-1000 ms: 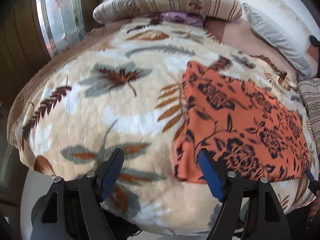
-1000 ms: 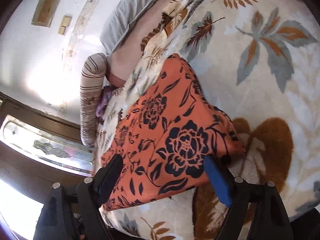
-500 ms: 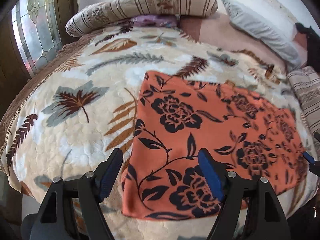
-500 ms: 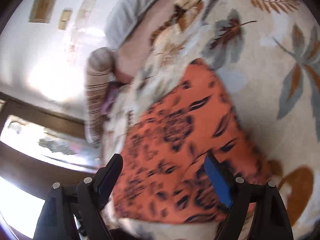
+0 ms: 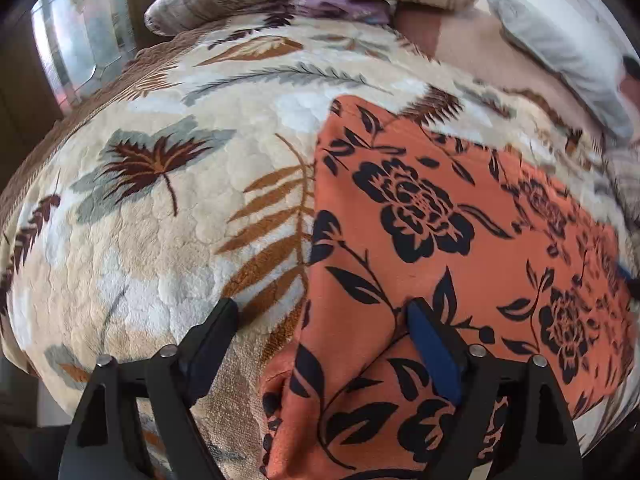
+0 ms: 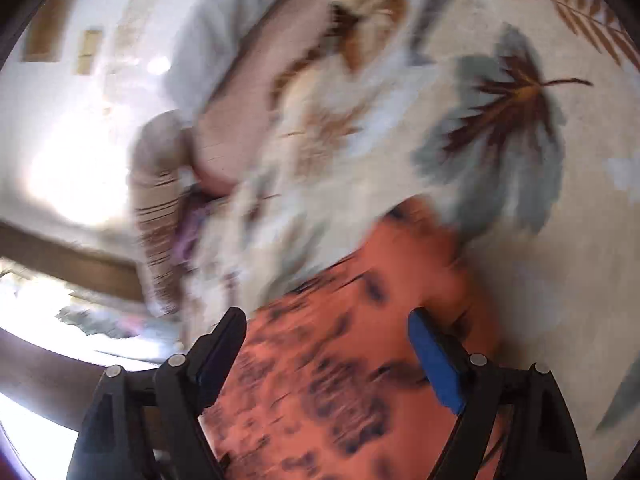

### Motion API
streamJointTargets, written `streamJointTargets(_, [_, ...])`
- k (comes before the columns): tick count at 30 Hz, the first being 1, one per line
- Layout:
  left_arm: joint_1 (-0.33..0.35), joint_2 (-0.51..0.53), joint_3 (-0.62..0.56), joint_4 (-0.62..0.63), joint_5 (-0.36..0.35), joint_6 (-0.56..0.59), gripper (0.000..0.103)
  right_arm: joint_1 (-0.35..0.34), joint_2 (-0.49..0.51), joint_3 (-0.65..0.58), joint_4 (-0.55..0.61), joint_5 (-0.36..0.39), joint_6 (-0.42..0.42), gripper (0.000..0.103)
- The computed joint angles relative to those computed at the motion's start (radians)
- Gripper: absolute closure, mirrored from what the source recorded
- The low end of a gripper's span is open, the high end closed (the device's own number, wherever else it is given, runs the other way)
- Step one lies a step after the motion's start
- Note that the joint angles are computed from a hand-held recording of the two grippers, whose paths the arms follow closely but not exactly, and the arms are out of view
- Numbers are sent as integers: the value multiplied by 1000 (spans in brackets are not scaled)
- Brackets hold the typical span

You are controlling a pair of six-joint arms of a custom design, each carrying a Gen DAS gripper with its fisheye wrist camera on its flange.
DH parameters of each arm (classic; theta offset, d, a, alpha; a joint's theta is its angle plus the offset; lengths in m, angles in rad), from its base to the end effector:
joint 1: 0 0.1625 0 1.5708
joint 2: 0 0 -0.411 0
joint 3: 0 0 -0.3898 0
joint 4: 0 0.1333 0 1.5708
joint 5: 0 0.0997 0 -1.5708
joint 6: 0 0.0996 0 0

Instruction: Fold small clothes

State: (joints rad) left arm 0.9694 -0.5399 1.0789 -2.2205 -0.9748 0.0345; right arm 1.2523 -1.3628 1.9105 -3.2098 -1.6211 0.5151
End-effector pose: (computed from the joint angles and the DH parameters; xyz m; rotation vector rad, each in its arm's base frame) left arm -0.2939 -0.7628 0.1028 0.7638 2.4611 -0.3584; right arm -0.0510 -0.5643 0.4042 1.1036 2.3933 -1.5987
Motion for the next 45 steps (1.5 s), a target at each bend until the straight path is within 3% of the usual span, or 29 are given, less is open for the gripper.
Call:
streamJointTargets(2, [-3,-6,0,11,3,8,15,-24,2,28,-83,35,87,19])
streamJointTargets(4, [-5,-10,4,6,11,16,15,-14,-3,52,-156,67,45,19])
streamJointTargets(6, [-3,-2,-14,27,7,13,15,-6,-1,44,-152,94,-2,18])
streamJointTargets(9, [0,-2,-19,48,6,-19,15,5,19,9,-40,-35,-8,20])
streamJointTargets(11, [-8,-31,10,36,4,-16,15,29,2,39,-81,-50,4,20])
streamJointTargets(13, [-17,-64,59,-23,4,22,15,91,-17,78,-134,-93,-59,20])
streamJointTargets(16, [-18,-96,102,-70,-10,44,15,172,-38,156,-175,-89,-106,20])
streamJointTargets(19, [-6,-80,73,49,54,-19,15,219,-33,243,-233,-134,-112,18])
streamJointTargets(21, [8,-91,92,67,42,-35,14,217,-23,291,-240,-192,-64,18])
streamJointTargets(23, [0,-117,120,54,54,-40,14,184,-26,339,-272,-161,3,18])
streamJointTargets(26, [-12,-162,177,-28,33,8,14,220,-37,367,-361,-197,-42,18])
streamJointTargets(28, [-13,-162,182,-16,53,10,14,219,-34,362,-366,-191,-70,18])
streamJointTargets(30, [-2,-141,149,89,67,-38,14,182,-31,384,-337,-192,-24,18])
streamJointTargets(32, [11,-148,150,93,39,-59,13,164,-42,412,-392,-151,5,18])
streamJointTargets(34, [9,-170,167,61,25,-74,13,193,-54,404,-378,-197,-23,18])
streamJointTargets(37, [4,-178,189,1,35,-15,13,212,-44,415,-453,-231,-73,18])
streamJointTargets(38, [4,-163,170,43,69,-23,13,201,-47,416,-426,-247,-40,17])
streamJointTargets(40, [10,-151,138,118,63,-63,13,156,-62,450,-441,-183,28,18])
streamJointTargets(43, [-7,-187,183,-20,53,-51,13,202,-77,448,-479,-236,-35,17])
streamJointTargets(45, [-15,-166,145,-29,39,-19,13,227,-72,442,-495,-290,-81,17])
